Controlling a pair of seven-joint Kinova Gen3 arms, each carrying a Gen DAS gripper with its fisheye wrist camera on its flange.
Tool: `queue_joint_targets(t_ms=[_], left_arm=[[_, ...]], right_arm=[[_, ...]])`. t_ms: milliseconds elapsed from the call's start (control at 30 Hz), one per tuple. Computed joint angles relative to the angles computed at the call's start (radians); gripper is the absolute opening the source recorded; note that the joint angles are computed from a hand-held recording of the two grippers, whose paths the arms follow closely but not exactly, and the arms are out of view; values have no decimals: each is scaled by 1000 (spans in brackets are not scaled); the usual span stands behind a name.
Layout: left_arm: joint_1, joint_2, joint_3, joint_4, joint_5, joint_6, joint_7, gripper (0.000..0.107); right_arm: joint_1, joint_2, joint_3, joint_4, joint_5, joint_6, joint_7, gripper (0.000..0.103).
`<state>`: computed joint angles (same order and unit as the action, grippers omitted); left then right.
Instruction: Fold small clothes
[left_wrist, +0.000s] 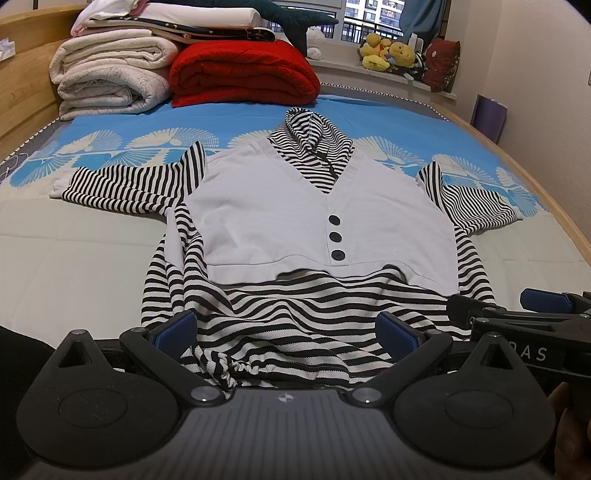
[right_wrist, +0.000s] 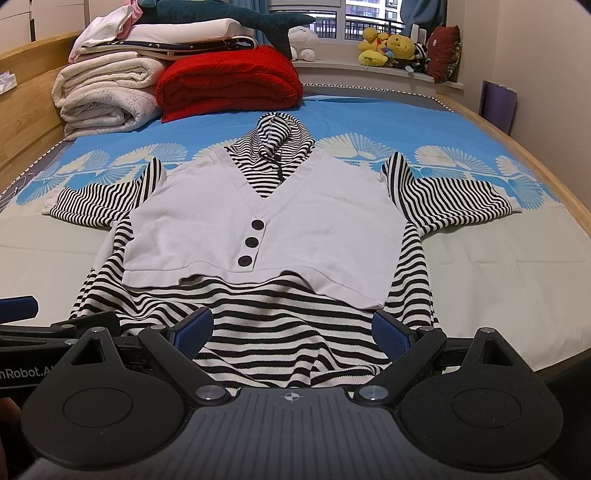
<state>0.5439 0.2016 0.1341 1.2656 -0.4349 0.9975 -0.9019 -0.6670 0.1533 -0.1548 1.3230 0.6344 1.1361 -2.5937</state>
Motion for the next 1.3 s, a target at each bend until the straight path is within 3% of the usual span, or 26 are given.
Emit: queue_joint_targets(t_ms=[333, 567, 733, 800, 900, 1033, 1167, 1300], left_arm=[[0, 0, 0, -1, 0, 0, -1, 102], [37, -27, -8, -16, -136, -12, 69, 103], [-24, -16, -13, -40, -130, -119, -44, 102], [-40, 15, -29, -55, -150, -163, -93, 96], [-81, 102, -58, -169, -103, -137, -182, 83], [-140, 228, -100, -355, -23, -124, -258, 74], [-180, 353, -151, -540, 26, -113, -297, 74], [-215, 481, -190, -725, 81, -25, -336, 74]], right_arm=[[0, 1, 0, -1, 1, 3, 2, 93], [0, -5, 2, 11, 14, -24, -17, 93], [0, -13, 4, 21, 43, -50, -97, 89], [13, -15, -13, 35, 79, -75, -140, 87], [-32, -25, 22, 74, 188, -128, -222, 87], [-9, -29, 10, 86, 281, -137, -273, 87], [66, -10, 29, 22, 225, -156, -153, 88], [251, 92, -95, -113, 213, -137, 10, 88]])
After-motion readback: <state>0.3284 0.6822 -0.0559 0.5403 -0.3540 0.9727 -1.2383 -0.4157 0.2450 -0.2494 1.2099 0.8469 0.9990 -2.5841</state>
